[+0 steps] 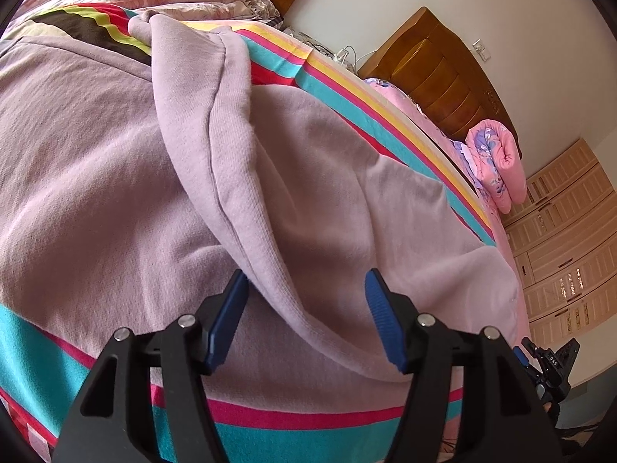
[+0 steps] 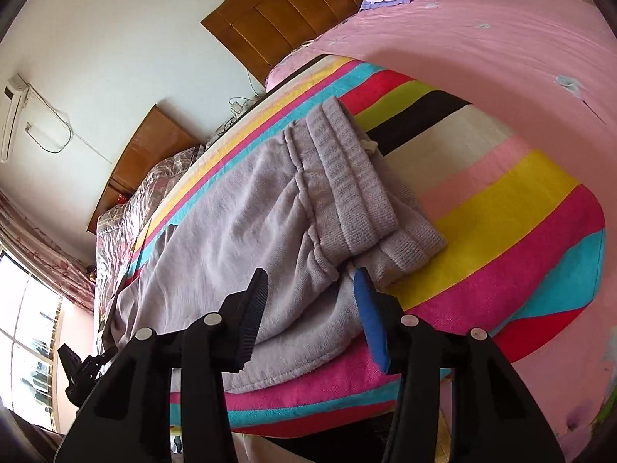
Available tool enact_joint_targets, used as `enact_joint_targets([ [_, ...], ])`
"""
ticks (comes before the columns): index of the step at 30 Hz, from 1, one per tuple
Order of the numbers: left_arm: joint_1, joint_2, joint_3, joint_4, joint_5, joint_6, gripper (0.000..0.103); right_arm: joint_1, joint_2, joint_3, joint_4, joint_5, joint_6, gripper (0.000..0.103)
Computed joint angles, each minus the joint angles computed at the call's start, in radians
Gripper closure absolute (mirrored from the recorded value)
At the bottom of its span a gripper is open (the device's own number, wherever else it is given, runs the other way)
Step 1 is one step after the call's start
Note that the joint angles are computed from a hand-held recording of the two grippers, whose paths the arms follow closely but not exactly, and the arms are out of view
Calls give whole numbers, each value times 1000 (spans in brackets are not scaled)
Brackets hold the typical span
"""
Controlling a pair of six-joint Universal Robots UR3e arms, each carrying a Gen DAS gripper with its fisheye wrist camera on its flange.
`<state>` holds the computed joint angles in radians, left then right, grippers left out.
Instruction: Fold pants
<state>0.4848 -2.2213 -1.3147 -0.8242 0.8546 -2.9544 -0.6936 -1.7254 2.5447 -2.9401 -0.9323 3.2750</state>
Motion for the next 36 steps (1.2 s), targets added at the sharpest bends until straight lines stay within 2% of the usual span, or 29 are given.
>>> enact_joint_targets([
  [5, 24, -8, -3, 2, -40, -30, 40, 83, 99, -89, -9, -52, 33, 65],
  [7, 34, -18, -5, 14, -62, -47, 40, 75, 135, -105, -13, -36, 36, 65],
  [8, 36, -22, -6, 23, -71, -59, 42, 73, 139, -100, -23, -26, 46, 66],
  [9, 37, -24, -8, 32, -73, -70, 43, 73, 140, -99, -26, -36, 48, 72],
  [11, 32, -24, -11, 43, -64, -77, 64, 74, 135, -70, -87, -62, 51, 85],
  [12, 26, -23, -12, 50, -46, -80, 84, 82, 122, -56, -113, -79, 54, 87],
  [13, 20, -18, -16, 61, -25, -80, 91, 88, 101, -45, -129, -92, 55, 87],
  [15, 26, 8, -38, 89, -37, -74, 95, 88, 29, -40, -117, -87, 54, 88],
  [19, 49, 121, -75, 90, -67, -27, 96, 59, -213, -60, 92, -104, -24, 89],
  [22, 60, 175, -104, 15, -58, 60, 95, -50, -333, -8, 281, -47, -135, 89],
  [23, 54, 169, -115, 16, -36, 73, 95, -55, -300, 17, 260, -54, -150, 89],
  [25, 36, 124, -129, 47, 13, 65, 95, -15, -155, 52, 109, -103, -123, 89],
  [27, 17, 72, -130, 89, 50, 33, 95, 3, -111, 76, 26, -113, -87, 89],
  [31, 24, 64, -156, 148, 37, 12, 95, 1, -208, 59, 80, -107, -102, 89],
  [36, 38, 143, -179, 232, -20, -11, 95, -5, -268, 33, 71, -78, -82, 89],
])
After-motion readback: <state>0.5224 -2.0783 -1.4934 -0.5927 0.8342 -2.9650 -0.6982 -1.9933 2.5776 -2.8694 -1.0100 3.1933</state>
